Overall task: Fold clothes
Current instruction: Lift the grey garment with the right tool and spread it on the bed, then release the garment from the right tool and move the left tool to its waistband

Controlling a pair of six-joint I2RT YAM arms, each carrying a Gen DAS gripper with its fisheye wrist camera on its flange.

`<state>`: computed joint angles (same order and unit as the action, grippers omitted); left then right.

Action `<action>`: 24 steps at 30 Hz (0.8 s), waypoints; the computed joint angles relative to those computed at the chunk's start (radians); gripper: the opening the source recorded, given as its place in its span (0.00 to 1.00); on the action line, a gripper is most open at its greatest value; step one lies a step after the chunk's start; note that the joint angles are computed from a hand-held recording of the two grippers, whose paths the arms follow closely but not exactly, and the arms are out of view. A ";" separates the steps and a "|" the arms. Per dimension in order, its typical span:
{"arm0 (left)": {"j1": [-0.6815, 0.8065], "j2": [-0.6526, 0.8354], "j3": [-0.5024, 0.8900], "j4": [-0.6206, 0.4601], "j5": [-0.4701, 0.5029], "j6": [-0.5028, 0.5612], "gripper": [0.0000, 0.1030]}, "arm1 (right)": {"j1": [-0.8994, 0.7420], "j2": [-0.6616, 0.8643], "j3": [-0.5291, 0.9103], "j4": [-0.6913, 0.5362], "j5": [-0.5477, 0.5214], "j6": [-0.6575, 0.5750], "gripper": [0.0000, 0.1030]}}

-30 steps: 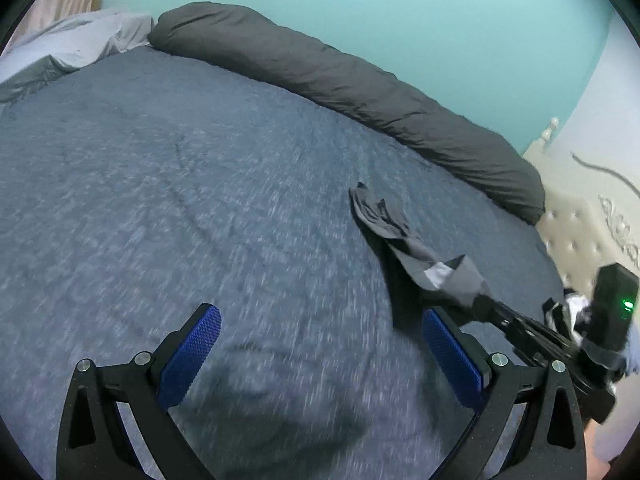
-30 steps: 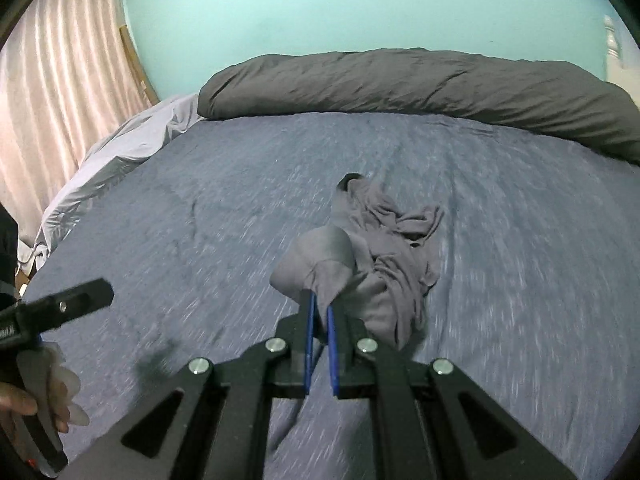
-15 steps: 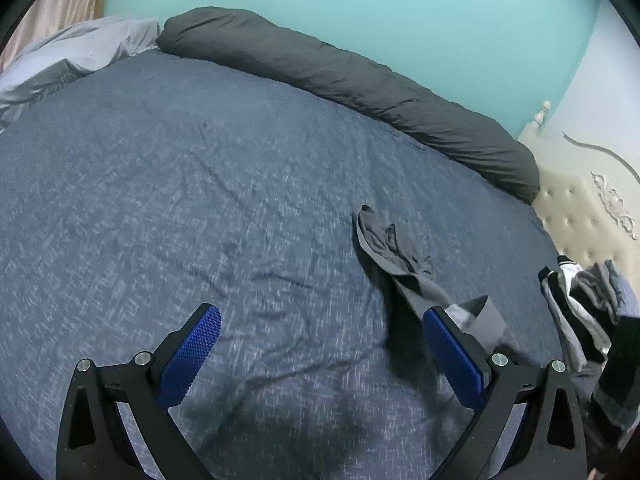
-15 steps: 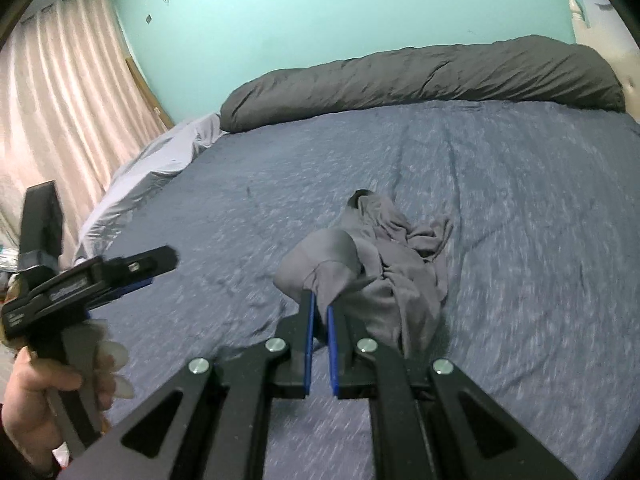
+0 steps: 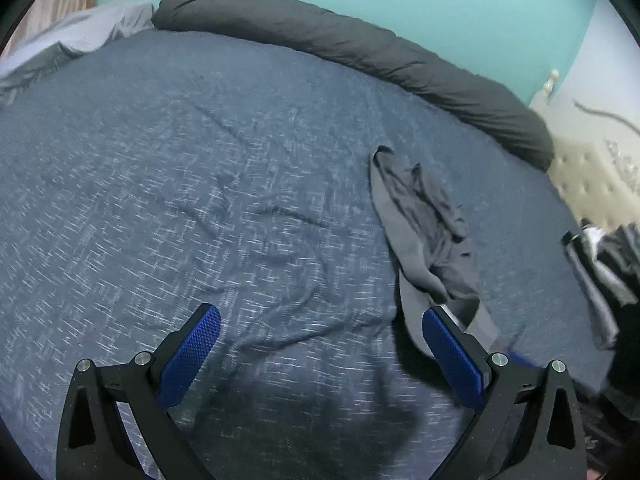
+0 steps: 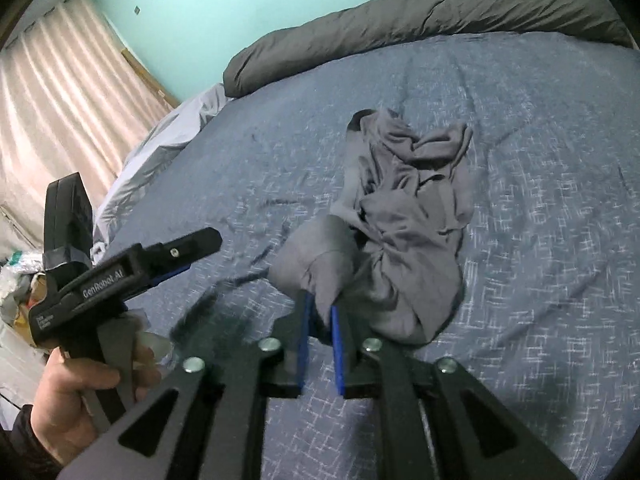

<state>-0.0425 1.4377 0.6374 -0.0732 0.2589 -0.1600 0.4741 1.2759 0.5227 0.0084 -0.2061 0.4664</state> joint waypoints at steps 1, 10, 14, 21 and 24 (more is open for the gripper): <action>-0.005 0.006 0.000 0.006 -0.007 0.000 1.00 | -0.002 0.004 -0.002 0.012 0.007 -0.001 0.28; -0.042 0.035 0.014 0.025 0.015 -0.022 1.00 | -0.058 0.013 0.003 -0.019 0.055 0.009 0.43; -0.076 0.055 0.026 0.020 0.012 -0.026 1.00 | -0.069 0.032 0.007 -0.015 0.076 -0.008 0.54; -0.128 0.083 0.028 0.031 -0.007 -0.040 1.00 | -0.106 0.050 0.043 -0.103 0.157 -0.067 0.54; -0.145 0.095 0.030 0.031 -0.024 -0.032 1.00 | -0.141 0.059 0.047 -0.130 0.185 -0.085 0.55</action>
<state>-0.1874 1.5322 0.6679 -0.0423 0.2353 -0.1919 0.3327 1.3351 0.5700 -0.1213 -0.0214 0.3812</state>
